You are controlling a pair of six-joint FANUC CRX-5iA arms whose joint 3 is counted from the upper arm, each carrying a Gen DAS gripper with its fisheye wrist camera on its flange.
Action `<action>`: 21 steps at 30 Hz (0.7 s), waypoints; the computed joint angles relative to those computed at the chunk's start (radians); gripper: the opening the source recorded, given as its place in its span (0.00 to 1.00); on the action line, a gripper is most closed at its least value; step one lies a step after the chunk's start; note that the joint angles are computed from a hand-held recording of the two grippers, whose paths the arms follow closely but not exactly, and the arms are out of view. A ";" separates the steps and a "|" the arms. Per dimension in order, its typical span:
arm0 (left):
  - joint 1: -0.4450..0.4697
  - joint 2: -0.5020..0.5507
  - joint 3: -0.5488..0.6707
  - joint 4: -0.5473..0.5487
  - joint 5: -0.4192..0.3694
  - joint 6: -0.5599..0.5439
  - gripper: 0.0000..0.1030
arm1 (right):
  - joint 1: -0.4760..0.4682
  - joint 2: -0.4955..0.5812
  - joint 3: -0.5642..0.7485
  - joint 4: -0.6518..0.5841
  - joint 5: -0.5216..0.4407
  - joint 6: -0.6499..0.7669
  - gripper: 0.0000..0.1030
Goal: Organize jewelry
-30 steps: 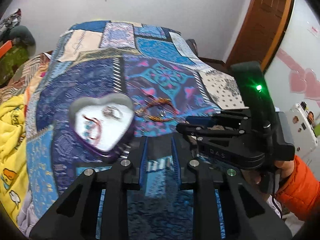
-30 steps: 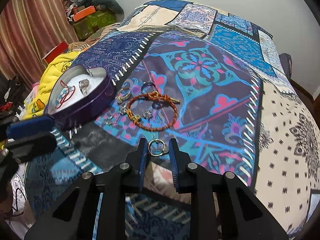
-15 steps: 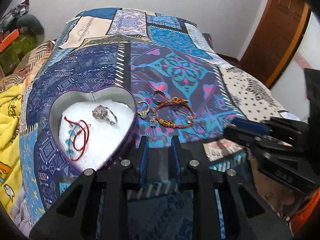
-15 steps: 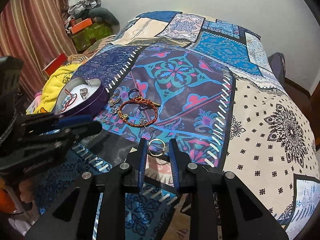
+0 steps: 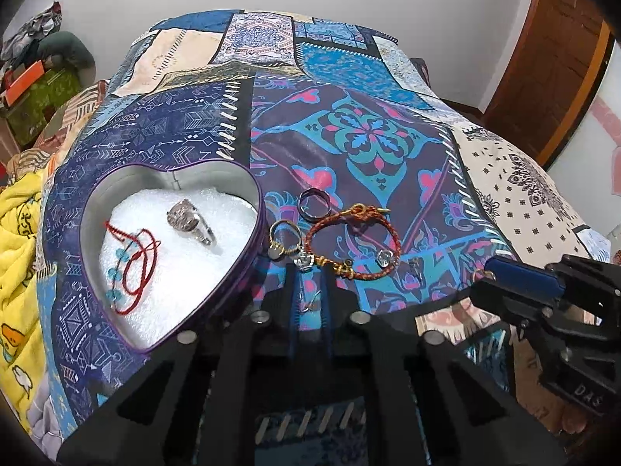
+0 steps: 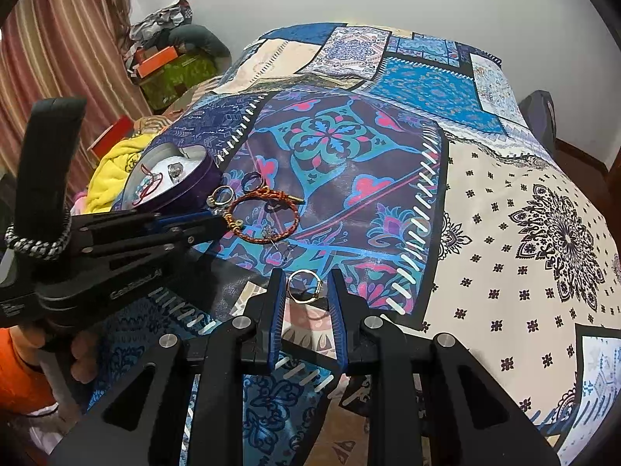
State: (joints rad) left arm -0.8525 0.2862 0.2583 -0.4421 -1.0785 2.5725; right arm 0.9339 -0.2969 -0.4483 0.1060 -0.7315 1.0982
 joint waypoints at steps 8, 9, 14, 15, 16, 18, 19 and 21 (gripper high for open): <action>-0.010 -0.019 -0.020 0.008 0.034 -0.028 0.00 | 0.006 -0.009 -0.001 0.010 0.004 -0.016 0.19; -0.017 -0.023 -0.021 0.002 0.033 -0.030 0.00 | 0.009 -0.012 -0.002 0.015 0.005 -0.020 0.19; -0.043 -0.046 -0.022 -0.025 0.027 -0.035 0.00 | 0.022 -0.024 -0.006 0.046 0.005 -0.049 0.19; -0.046 -0.049 -0.020 -0.030 0.025 -0.042 0.00 | 0.024 -0.026 -0.008 0.051 0.005 -0.054 0.19; -0.047 -0.046 -0.013 -0.030 0.015 -0.054 0.00 | 0.026 -0.028 -0.009 0.054 0.006 -0.058 0.19; -0.050 -0.040 0.000 -0.041 -0.006 -0.057 0.03 | 0.026 -0.029 -0.008 0.054 0.005 -0.062 0.19; -0.046 -0.039 0.000 -0.036 -0.007 -0.063 0.05 | 0.025 -0.028 -0.007 0.053 0.004 -0.061 0.19; -0.021 -0.041 -0.013 0.006 0.011 -0.083 0.12 | 0.025 -0.029 -0.007 0.052 0.005 -0.060 0.19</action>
State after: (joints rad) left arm -0.8734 0.2451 0.2455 -0.4364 -1.0679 2.4896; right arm 0.9594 -0.3254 -0.4556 0.1576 -0.7262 1.0386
